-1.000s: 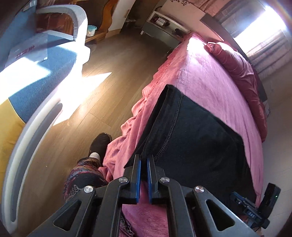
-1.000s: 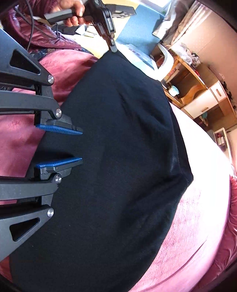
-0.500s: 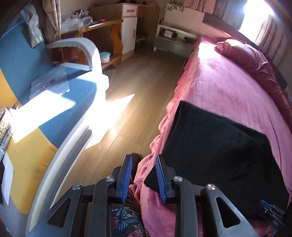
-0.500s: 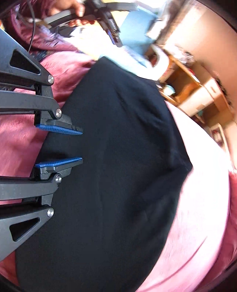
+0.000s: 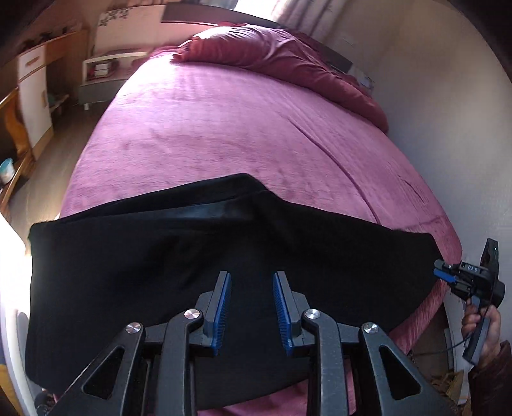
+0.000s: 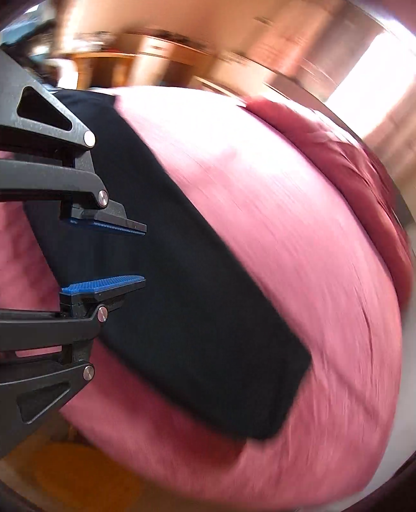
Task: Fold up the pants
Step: 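Grasp the black pants leg cuff with the right tool and lift it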
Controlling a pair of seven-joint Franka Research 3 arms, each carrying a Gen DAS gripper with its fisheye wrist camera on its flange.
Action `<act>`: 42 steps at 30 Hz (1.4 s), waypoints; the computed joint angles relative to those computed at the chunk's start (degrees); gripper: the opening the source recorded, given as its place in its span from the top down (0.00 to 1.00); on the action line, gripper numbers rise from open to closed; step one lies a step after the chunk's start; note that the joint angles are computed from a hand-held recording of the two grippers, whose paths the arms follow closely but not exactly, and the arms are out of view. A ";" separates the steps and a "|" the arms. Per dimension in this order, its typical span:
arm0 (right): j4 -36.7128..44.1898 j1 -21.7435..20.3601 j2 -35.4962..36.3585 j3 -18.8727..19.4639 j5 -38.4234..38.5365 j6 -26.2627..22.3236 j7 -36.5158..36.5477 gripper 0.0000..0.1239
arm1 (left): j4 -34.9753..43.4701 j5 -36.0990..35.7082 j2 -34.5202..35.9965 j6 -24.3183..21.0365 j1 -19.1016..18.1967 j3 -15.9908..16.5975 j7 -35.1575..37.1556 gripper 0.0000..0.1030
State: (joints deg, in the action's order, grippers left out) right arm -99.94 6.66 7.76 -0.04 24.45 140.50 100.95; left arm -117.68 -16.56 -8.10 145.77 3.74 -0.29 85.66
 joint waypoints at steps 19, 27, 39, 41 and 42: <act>8.69 -7.33 9.81 -3.96 -3.54 1.62 14.92 0.93 | 26.47 7.15 22.83 -7.28 -0.45 -7.08 2.15 0.73; 4.32 -9.46 8.25 -1.55 4.20 3.88 10.86 0.81 | 33.07 16.73 29.19 -13.58 -0.52 -6.28 -8.31 0.75; -1.75 -6.79 0.25 -3.51 -2.45 6.98 6.99 0.73 | 24.70 16.62 22.50 -8.58 -0.58 -7.81 -6.10 0.74; 4.95 -6.83 4.16 -3.18 -3.45 4.61 4.58 0.73 | 24.21 16.63 22.31 -7.94 -1.06 -8.15 -4.48 0.74; 9.31 -6.97 6.77 -2.82 -3.52 2.38 3.01 0.73 | 23.81 15.80 22.08 -7.82 -1.06 -8.50 -3.24 0.74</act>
State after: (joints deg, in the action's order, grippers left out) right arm -90.63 -0.31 14.53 -2.86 20.92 142.88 103.96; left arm -93.86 -0.77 13.98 137.95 2.67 -8.79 82.42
